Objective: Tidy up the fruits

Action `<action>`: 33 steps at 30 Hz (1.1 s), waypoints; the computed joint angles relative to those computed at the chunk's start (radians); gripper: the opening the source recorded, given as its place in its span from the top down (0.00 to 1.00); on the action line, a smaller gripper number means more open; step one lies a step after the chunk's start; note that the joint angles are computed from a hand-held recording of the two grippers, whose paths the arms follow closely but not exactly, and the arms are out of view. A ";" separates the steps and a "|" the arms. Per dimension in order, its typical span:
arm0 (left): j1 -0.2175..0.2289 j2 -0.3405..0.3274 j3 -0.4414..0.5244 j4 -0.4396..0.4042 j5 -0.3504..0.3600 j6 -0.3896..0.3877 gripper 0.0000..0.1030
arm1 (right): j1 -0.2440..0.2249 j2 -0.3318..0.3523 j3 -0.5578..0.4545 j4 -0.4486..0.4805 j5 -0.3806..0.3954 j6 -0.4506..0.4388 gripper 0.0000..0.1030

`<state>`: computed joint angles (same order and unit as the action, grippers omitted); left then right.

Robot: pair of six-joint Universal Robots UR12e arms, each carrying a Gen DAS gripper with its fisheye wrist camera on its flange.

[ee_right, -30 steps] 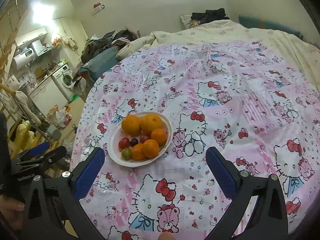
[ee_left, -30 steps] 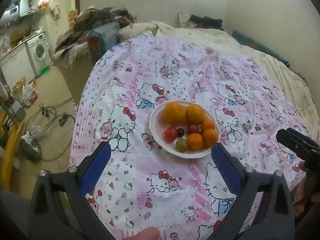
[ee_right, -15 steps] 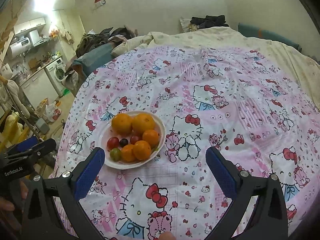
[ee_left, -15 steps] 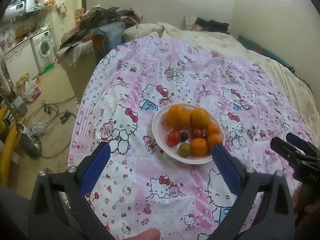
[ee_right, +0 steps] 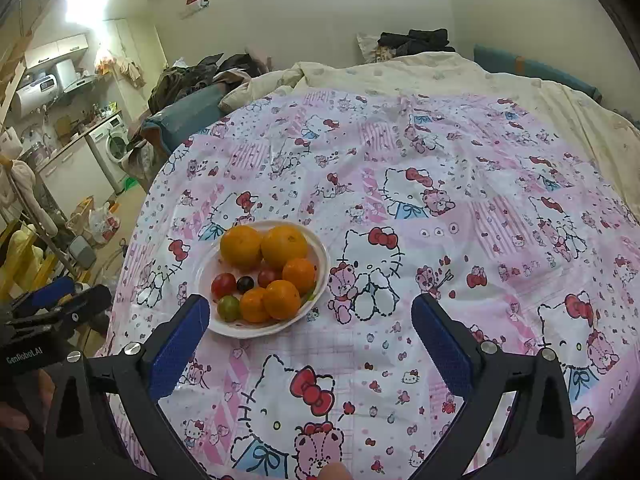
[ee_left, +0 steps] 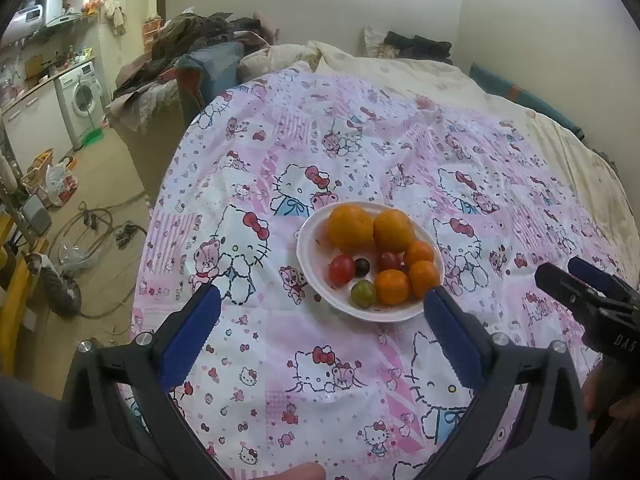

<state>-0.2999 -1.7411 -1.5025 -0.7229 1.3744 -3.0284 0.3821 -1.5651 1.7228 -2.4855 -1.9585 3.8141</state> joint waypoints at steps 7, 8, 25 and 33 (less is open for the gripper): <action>-0.002 -0.001 -0.003 0.002 0.003 -0.006 0.03 | 0.000 0.001 -0.001 -0.003 0.000 -0.007 0.00; -0.002 -0.001 -0.003 0.002 0.004 -0.007 0.02 | 0.001 0.001 -0.001 -0.004 -0.003 -0.011 0.00; 0.001 -0.001 -0.003 0.003 0.002 -0.008 0.02 | 0.002 0.002 -0.004 0.000 -0.008 -0.010 0.00; 0.000 -0.001 -0.002 0.001 0.006 -0.006 0.02 | 0.001 0.000 -0.003 0.000 -0.006 -0.007 0.00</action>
